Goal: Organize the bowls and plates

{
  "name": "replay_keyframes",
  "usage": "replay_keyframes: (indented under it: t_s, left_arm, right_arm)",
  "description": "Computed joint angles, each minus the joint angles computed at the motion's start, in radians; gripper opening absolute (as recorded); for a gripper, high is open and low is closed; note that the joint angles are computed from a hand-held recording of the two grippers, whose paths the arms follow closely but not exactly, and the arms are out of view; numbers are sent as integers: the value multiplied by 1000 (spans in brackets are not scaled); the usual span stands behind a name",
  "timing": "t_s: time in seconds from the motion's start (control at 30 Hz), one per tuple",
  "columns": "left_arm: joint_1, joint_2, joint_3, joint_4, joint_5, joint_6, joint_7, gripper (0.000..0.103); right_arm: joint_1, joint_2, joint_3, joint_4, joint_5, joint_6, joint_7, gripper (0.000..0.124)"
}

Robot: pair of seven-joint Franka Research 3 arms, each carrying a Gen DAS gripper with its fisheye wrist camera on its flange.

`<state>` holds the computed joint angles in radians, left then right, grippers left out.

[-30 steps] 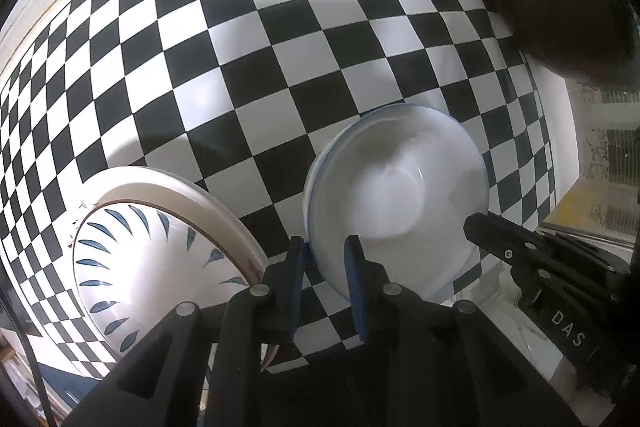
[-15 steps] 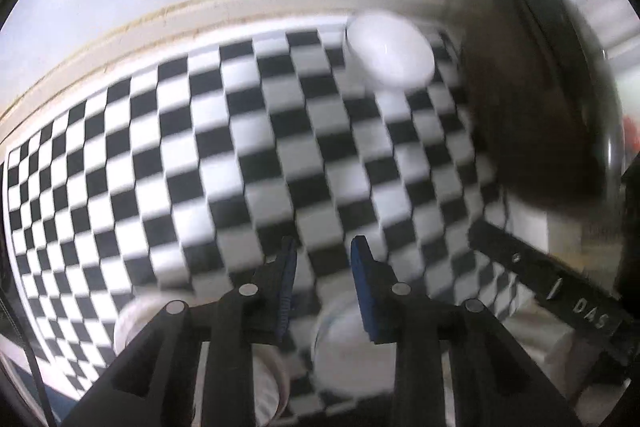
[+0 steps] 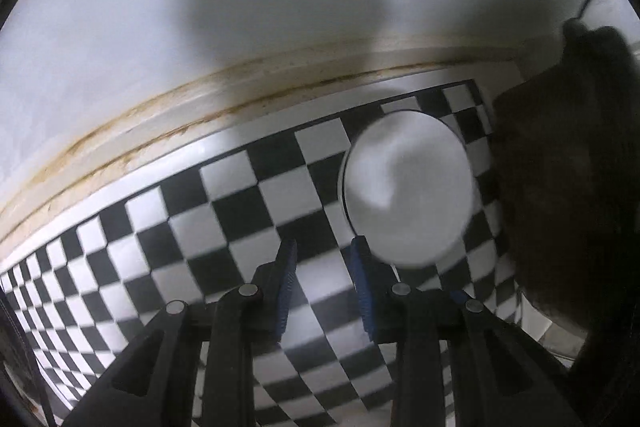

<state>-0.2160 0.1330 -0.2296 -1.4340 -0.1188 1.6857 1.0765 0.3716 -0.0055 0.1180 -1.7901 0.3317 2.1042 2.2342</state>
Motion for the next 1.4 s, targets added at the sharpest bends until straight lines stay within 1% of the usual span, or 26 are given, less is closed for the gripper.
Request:
replay_keyframes:
  t_s: [0.13,0.2,0.3,0.37,0.4,0.47,0.53,0.63,0.7,0.77,0.87,1.0,1.07,1.17,1.23,1.27,1.3,1.4]
  left_arm:
    - [7,96,-2,77,-18,-26,27,28]
    - [8,132,-3,106,-13,-36,27,27]
    - [12,171,-5,134,-17,-48,31,27]
    - [13,180,-8,132,-11,-45,46,25]
    - [15,180,-9,123,-17,-37,51,22]
    - [22,172,-14,99,-43,-15,58,10]
    - [16,168,-14,92,-32,-20,58,7]
    - [18,129,-12,40,-27,-4,63,7]
    - [26,88,-7,-11,-38,8,57,7]
    - [33,42,-1,-69,-53,18,54,7]
    - [41,-70,9,-195,-67,39,54,7]
    - [50,-202,38,-354,-122,60,38,8]
    - [50,-247,51,-418,-153,80,28,8]
    - [51,-301,67,-489,-187,109,19,9]
    - [48,-303,70,-493,-182,120,7,10]
    - [49,-306,74,-493,-176,116,11,10]
    - [48,-299,74,-483,-168,119,7,9]
    - [59,-291,85,-463,-151,109,8,11]
  right_arm:
    - [8,63,2,60,-53,-1,30,39]
    - [14,96,0,97,-75,-18,46,39]
    - [28,153,-5,165,-130,-77,94,40]
    - [35,173,-9,180,-145,-85,107,39]
    - [37,185,-10,188,-151,-92,109,37]
    - [45,200,-14,199,-169,-99,117,33]
    - [49,212,-18,204,-191,-90,110,27]
    - [55,232,-20,234,-214,-111,89,20]
    - [49,238,-17,246,-189,-128,55,17]
    - [44,245,-13,253,-157,-145,20,17]
    - [50,262,3,274,-115,-187,-49,16]
    - [59,252,19,269,-53,-238,-136,16]
    - [66,249,21,264,-38,-241,-163,16]
    - [82,268,20,295,-57,-246,-195,17]
    - [90,276,15,314,-81,-251,-205,17]
    - [93,259,12,293,-87,-243,-204,17]
    - [94,264,8,301,-98,-243,-200,17]
    - [80,292,0,326,-77,-241,-200,17]
